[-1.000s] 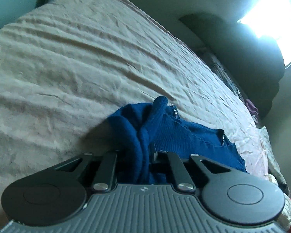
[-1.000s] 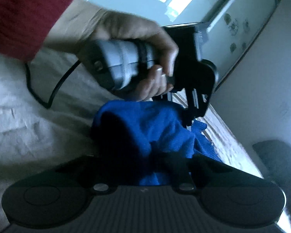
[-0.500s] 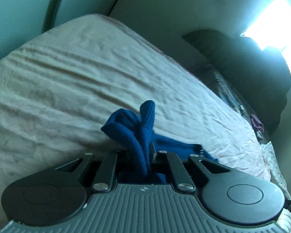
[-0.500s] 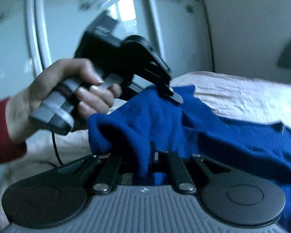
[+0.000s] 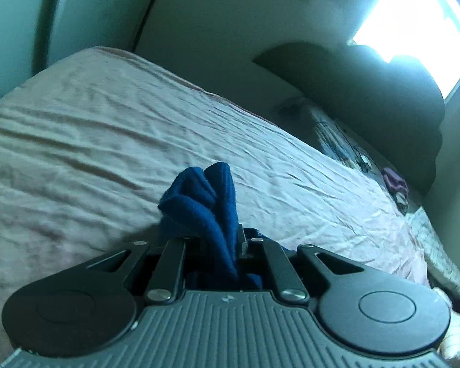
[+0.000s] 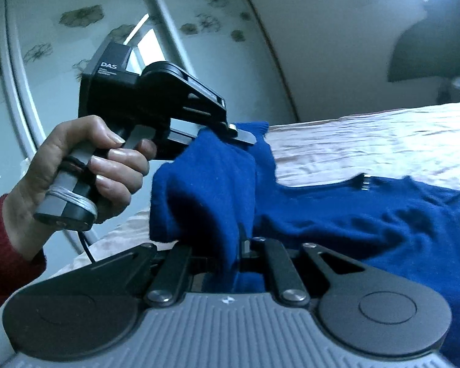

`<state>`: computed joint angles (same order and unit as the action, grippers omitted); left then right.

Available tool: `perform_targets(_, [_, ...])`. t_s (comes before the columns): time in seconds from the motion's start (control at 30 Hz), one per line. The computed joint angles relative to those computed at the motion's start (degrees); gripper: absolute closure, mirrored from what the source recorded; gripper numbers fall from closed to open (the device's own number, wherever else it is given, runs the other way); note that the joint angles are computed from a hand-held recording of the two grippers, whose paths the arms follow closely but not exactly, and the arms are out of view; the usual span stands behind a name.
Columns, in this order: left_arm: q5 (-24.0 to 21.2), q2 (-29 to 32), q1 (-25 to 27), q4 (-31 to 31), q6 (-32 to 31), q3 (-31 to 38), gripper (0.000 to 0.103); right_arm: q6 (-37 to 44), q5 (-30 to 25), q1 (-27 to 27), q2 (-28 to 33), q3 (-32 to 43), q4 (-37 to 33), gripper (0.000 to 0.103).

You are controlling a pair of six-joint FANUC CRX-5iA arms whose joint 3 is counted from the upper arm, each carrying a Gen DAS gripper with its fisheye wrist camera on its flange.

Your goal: Fold small clothes

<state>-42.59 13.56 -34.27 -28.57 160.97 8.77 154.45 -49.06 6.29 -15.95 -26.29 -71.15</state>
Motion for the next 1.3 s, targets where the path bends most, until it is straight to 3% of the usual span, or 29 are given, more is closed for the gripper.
perform_targets(0.4, [-4.81,11.31,-4.18,-0.79,-5.4,13.27,0.093,1.21,-4.3,-9.92,0.85,-0.37,-1.45,0.095])
perform_targets(0.87, [-11.34,25.51,-6.78,2.23,-14.74,28.82,0.093,-2.02,-6.6,-16.81,3.94,-0.03,0.53,0.095])
perform_targets(1.3, [-15.79,29.35,-8.29,0.07,-16.17,34.42,0.093,-2.57,-8.15,-18.18,4.99,-0.11,0.22,0.095])
